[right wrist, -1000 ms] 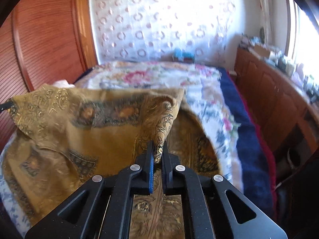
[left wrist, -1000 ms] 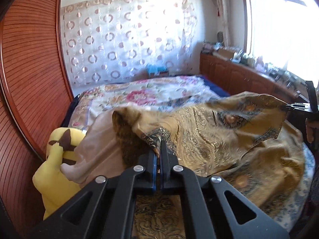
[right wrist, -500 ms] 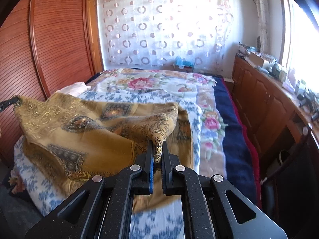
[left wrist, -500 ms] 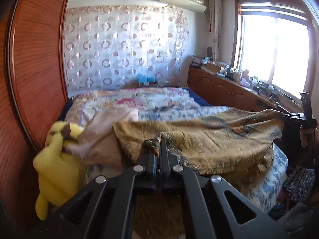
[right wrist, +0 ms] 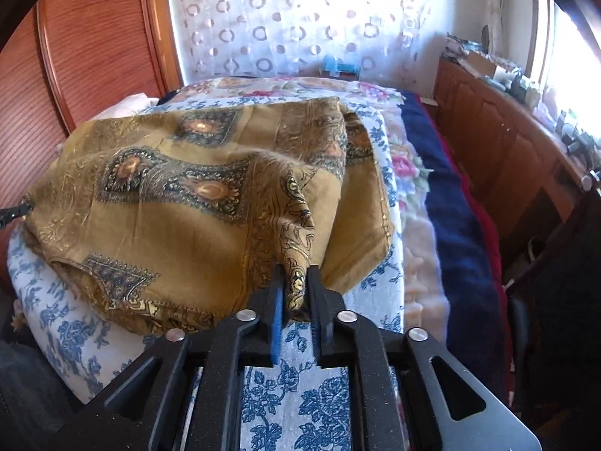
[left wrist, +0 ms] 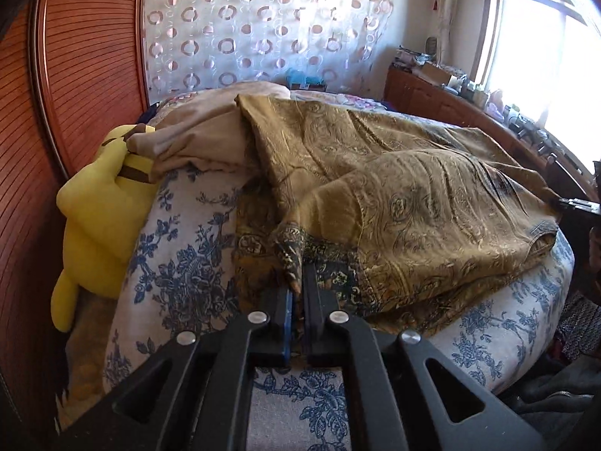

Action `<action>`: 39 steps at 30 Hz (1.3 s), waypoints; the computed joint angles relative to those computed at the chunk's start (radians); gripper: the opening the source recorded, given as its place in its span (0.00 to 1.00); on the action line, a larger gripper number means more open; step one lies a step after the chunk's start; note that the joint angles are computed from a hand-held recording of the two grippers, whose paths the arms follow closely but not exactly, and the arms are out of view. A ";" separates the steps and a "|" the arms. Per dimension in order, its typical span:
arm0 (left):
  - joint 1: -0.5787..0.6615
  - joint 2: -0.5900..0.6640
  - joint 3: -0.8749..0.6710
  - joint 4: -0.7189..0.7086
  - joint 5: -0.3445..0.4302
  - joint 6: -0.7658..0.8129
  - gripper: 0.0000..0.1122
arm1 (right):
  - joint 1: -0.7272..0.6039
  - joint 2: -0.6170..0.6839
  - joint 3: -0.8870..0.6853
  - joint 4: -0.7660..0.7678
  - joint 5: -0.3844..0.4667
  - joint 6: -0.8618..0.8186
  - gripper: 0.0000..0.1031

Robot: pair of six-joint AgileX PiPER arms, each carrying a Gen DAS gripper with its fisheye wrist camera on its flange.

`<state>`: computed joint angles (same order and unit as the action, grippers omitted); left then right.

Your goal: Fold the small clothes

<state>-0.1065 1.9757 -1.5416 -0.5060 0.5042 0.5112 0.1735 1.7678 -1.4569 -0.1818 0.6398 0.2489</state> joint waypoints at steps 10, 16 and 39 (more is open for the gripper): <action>0.010 -0.045 0.006 -0.012 -0.024 0.020 0.21 | 0.072 -0.027 0.000 -0.085 -0.087 0.105 0.58; 0.003 0.001 -0.042 0.105 -0.021 -0.095 0.30 | 0.140 0.075 -0.073 -0.075 -0.099 0.106 0.66; -0.001 0.083 -0.063 0.158 -0.019 -0.145 0.38 | 0.226 0.257 -0.223 -0.167 -0.051 0.163 0.75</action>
<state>-0.1073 2.0584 -1.6048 -0.3476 0.4852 0.3658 0.3992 2.0243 -1.6799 -0.3487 0.5891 0.4121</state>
